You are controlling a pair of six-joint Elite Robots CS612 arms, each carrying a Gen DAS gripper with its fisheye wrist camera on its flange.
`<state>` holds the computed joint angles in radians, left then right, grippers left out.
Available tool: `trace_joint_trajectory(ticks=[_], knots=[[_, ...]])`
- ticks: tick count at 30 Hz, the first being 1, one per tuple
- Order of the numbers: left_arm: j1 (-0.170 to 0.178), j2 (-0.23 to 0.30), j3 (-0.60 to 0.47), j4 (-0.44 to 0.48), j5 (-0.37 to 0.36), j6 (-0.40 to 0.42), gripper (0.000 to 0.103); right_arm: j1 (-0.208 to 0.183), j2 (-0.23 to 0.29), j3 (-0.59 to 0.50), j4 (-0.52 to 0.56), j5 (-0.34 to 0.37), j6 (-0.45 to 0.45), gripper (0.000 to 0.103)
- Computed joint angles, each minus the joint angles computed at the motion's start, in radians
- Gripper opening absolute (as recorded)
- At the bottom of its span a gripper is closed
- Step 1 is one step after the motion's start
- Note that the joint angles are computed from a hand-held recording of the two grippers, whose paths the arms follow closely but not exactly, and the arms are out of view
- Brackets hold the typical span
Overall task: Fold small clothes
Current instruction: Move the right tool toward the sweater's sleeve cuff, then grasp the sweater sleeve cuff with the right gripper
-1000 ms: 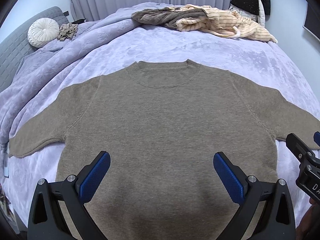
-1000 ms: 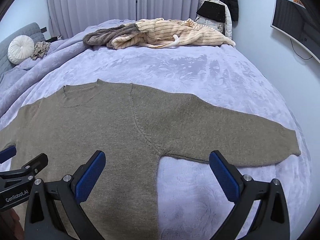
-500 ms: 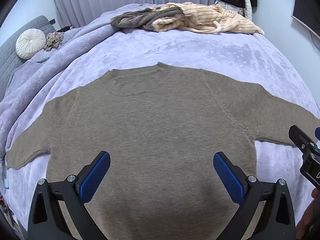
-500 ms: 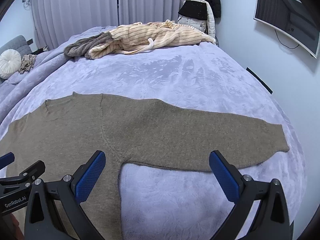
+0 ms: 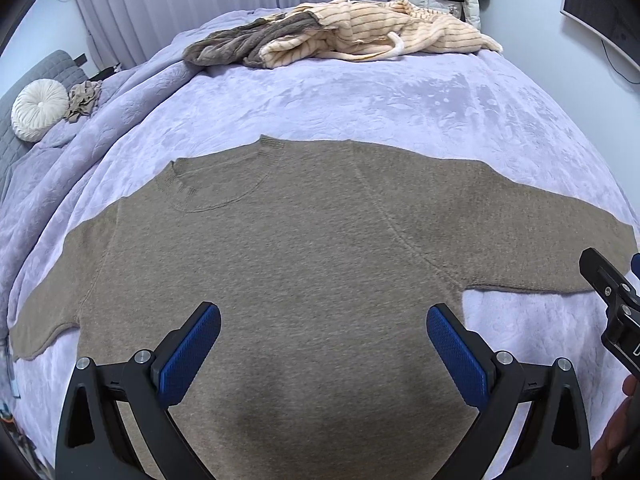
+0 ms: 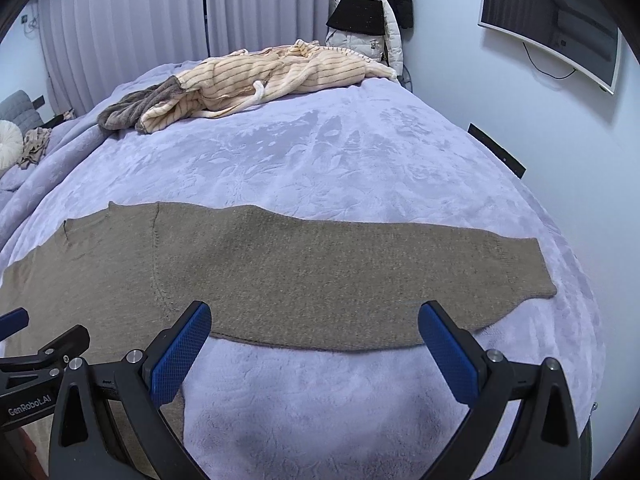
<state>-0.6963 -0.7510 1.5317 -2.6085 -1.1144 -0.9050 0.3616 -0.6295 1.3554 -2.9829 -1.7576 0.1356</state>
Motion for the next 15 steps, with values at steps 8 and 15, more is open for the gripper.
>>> trace_joint_trajectory(ticks=[8,15], knots=[[-0.005,0.038,-0.075,0.031,-0.008,0.040,0.103,-0.025,-0.003,0.009,0.001,-0.015,0.020,0.103],[-0.005,0.083,-0.155,0.058,-0.035,0.071,0.103,-0.058,-0.001,0.015,0.018,-0.037,0.056,0.103]])
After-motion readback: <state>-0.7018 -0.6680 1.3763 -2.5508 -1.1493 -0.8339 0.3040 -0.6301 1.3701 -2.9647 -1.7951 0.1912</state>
